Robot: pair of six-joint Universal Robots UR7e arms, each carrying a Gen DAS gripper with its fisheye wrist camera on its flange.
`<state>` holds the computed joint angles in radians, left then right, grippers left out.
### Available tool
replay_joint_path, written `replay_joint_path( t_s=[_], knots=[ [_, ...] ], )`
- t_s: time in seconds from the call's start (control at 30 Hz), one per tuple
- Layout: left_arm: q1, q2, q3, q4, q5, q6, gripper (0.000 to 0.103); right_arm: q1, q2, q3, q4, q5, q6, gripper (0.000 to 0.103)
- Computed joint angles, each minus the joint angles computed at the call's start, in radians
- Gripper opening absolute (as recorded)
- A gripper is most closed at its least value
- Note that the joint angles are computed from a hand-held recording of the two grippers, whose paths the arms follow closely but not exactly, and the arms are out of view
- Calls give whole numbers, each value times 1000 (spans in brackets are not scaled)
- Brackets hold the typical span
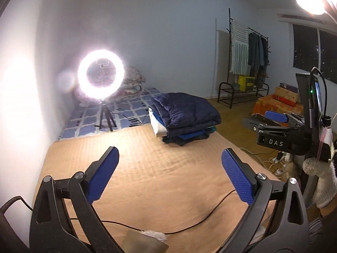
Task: Fold large clothes
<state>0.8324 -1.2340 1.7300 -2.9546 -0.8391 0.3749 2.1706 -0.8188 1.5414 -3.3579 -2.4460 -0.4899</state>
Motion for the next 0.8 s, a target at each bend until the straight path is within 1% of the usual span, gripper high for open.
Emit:
replay_joint_path(
  t_s=[0.03, 0.2, 0.37, 0.5, 0.67, 0.8],
  knots=[
    [-1, 1, 7, -15, 11, 9, 103, 0, 2, 5, -8, -2, -1, 81],
    [11, -3, 26, -20, 26, 0, 103, -5, 7, 16, -17, -1, 1, 81],
    [12, -13, 62, -51, 52, 28, 103, 0, 20, 28, -56, -13, -20, 82],
    [16, -30, 74, -17, 48, 3, 103, 4, 22, 38, -56, -13, -10, 82],
    [16, -37, 85, -33, 57, 6, 103, 9, 28, 42, -68, -18, -14, 82],
    [20, -45, 90, -25, 51, -8, 103, 10, 36, 39, -87, -26, -34, 82]
  ],
)
